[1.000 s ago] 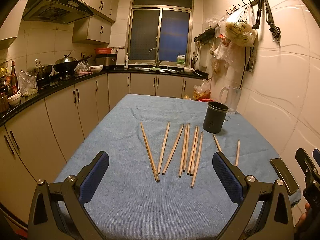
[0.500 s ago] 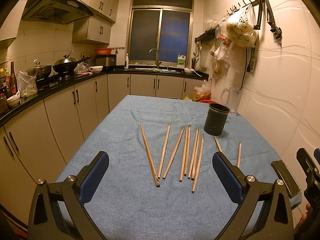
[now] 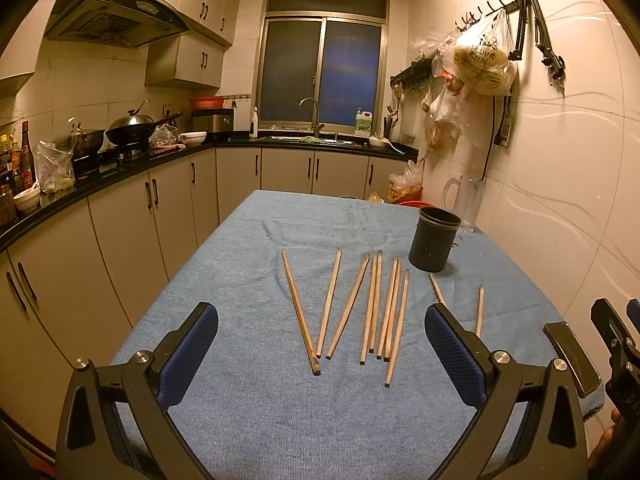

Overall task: Organize utensils
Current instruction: 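Lower the left tool toward the row of wooden chopsticks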

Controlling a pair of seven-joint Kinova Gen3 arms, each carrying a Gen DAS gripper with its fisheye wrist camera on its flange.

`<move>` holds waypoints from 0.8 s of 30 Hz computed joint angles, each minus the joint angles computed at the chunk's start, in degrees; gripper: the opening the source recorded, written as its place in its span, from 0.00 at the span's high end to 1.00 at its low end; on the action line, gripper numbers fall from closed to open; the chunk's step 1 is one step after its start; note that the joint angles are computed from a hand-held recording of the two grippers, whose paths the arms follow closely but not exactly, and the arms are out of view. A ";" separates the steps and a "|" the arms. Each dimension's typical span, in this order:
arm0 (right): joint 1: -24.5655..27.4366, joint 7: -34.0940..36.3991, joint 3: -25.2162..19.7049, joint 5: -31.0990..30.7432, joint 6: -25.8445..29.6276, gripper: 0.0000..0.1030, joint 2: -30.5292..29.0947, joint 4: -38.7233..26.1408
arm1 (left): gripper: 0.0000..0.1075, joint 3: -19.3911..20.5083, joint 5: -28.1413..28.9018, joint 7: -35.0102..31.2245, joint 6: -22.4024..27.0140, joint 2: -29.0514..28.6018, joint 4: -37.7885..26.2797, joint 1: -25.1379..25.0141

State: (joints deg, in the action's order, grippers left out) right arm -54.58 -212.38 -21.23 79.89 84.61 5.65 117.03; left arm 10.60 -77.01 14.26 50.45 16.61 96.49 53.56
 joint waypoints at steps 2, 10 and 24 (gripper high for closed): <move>0.05 0.14 0.06 -0.06 -0.17 0.01 0.18 -0.12 | 0.05 0.01 0.10 -0.25 -0.05 0.11 -0.12 -0.13; 1.73 1.85 1.22 -0.08 -3.59 0.01 0.37 -0.74 | 0.05 0.95 4.34 -7.44 -0.76 1.88 -3.37 -2.46; 17.83 24.82 9.69 -12.16 -24.52 0.02 -1.70 -9.40 | 0.40 28.93 28.41 -39.62 -1.34 12.43 -20.00 -37.56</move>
